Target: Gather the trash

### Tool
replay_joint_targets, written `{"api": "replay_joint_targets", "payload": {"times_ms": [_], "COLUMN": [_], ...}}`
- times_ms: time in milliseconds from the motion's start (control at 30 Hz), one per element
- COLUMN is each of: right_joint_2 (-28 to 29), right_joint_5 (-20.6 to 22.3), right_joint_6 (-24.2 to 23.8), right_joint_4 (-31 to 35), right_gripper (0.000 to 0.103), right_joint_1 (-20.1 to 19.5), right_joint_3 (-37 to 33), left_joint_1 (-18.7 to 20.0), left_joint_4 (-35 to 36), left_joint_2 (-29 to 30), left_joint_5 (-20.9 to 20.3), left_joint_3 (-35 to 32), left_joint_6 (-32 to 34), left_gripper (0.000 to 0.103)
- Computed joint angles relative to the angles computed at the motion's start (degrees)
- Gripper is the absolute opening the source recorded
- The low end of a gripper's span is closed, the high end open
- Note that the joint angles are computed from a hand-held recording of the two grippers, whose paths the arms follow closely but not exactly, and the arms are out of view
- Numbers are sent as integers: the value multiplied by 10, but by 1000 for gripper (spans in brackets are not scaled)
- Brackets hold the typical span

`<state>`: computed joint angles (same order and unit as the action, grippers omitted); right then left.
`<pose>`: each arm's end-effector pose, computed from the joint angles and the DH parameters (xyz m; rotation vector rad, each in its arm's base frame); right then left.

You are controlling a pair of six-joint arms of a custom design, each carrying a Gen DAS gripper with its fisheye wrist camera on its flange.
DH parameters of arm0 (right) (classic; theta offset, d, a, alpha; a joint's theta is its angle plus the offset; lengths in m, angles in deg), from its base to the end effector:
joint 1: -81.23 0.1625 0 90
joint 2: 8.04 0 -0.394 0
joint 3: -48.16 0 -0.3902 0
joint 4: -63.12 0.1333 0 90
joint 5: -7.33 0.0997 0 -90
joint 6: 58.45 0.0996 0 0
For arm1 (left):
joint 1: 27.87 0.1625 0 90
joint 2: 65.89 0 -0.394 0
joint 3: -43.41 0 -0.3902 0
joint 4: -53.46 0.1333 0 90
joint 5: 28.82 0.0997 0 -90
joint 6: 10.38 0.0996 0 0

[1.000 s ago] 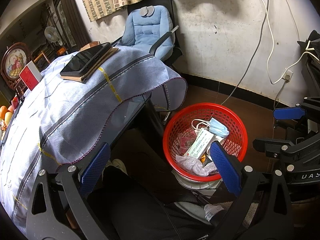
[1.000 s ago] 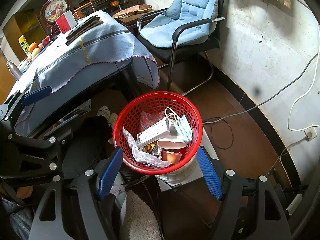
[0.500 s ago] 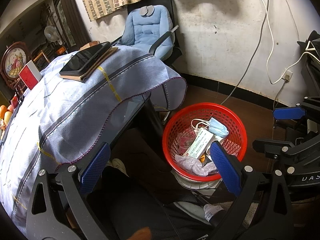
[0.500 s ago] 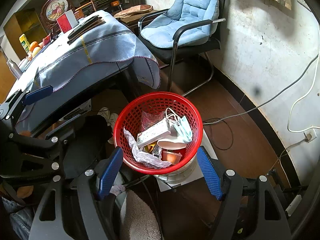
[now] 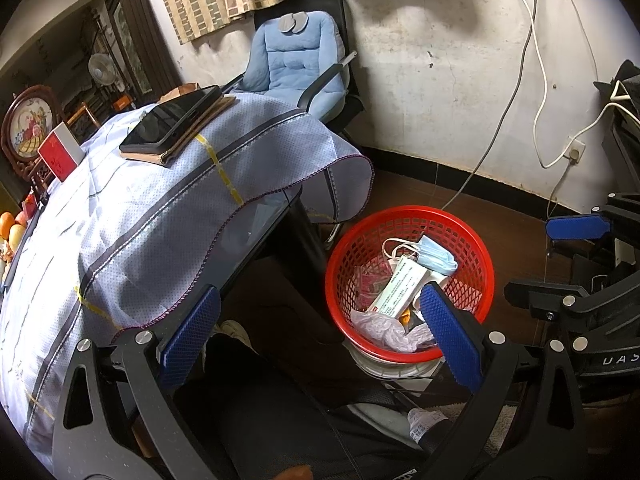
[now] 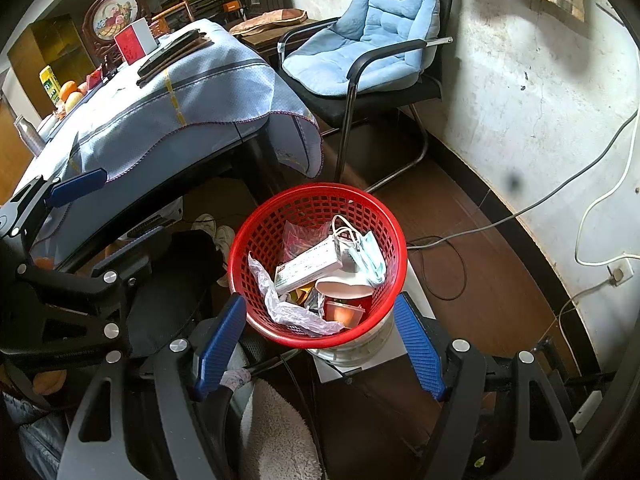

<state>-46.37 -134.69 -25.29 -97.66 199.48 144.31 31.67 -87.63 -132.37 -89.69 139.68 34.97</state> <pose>0.3454 -0.5271 0.0392 -0.2302 -2.3360 0.8128 -0.1578 -0.6269 0.2851 1.4773 2.1014 -0.3920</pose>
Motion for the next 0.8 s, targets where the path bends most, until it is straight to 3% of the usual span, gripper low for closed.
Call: {"api": "replay_joint_targets", "payload": {"times_ms": [800], "right_joint_2": [-1], "right_joint_5": [1], "right_joint_6": [0], "right_joint_4": [3], "right_gripper": [75], "right_joint_1": [0], "right_joint_3": [0], "left_joint_1": [4], "left_joint_4": [10], "left_joint_2": [-3], "left_joint_5": [-11], "left_joint_3": [-3], "left_joint_6": [10], "left_gripper": [96]}}
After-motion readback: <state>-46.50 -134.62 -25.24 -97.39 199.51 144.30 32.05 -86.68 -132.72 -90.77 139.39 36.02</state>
